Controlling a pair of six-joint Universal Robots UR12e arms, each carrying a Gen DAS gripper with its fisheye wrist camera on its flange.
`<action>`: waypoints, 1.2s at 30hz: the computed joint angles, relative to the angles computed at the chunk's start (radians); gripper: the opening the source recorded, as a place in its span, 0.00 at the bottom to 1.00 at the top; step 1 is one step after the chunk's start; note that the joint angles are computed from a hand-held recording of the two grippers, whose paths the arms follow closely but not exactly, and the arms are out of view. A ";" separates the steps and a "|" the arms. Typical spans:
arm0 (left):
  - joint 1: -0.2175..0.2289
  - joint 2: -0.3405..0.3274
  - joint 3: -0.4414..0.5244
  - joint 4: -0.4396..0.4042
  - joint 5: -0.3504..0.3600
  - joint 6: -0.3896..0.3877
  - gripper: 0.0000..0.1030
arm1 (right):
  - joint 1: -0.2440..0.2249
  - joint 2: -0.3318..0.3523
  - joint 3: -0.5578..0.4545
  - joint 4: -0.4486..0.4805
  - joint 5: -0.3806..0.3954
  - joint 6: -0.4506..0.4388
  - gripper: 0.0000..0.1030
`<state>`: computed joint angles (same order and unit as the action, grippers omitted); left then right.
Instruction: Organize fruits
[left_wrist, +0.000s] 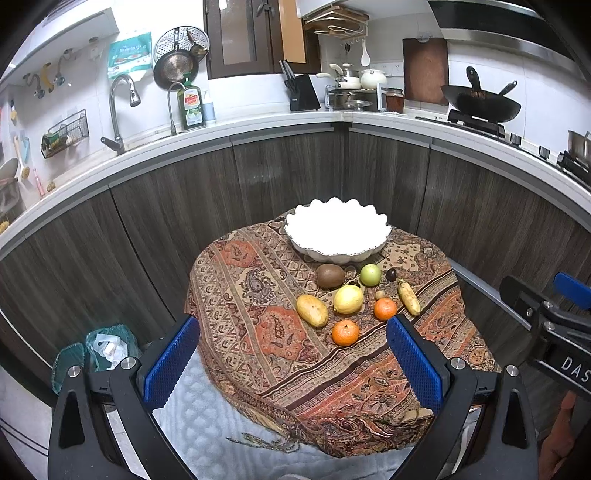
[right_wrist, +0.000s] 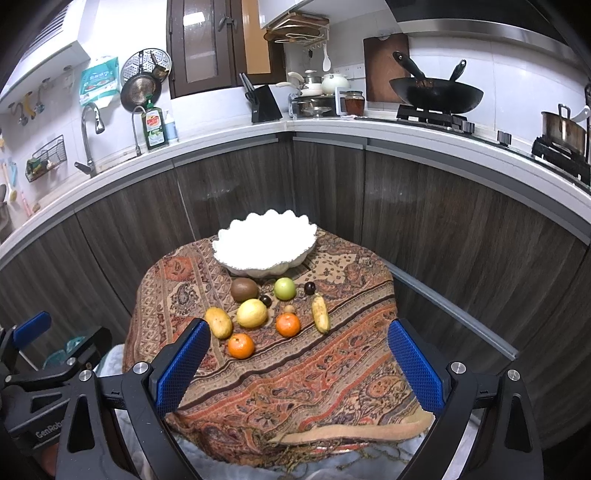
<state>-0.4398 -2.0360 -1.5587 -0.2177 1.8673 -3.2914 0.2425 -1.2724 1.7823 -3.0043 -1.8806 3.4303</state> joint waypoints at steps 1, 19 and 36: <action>-0.001 -0.004 0.006 -0.004 0.003 0.003 1.00 | -0.001 0.003 -0.004 0.002 0.002 -0.002 0.95; 0.012 -0.087 0.108 -0.128 -0.062 0.017 1.00 | -0.033 0.067 -0.064 0.045 0.039 -0.029 0.95; 0.019 -0.202 0.261 -0.297 -0.111 0.009 1.00 | -0.080 0.156 -0.153 0.159 0.099 -0.028 0.95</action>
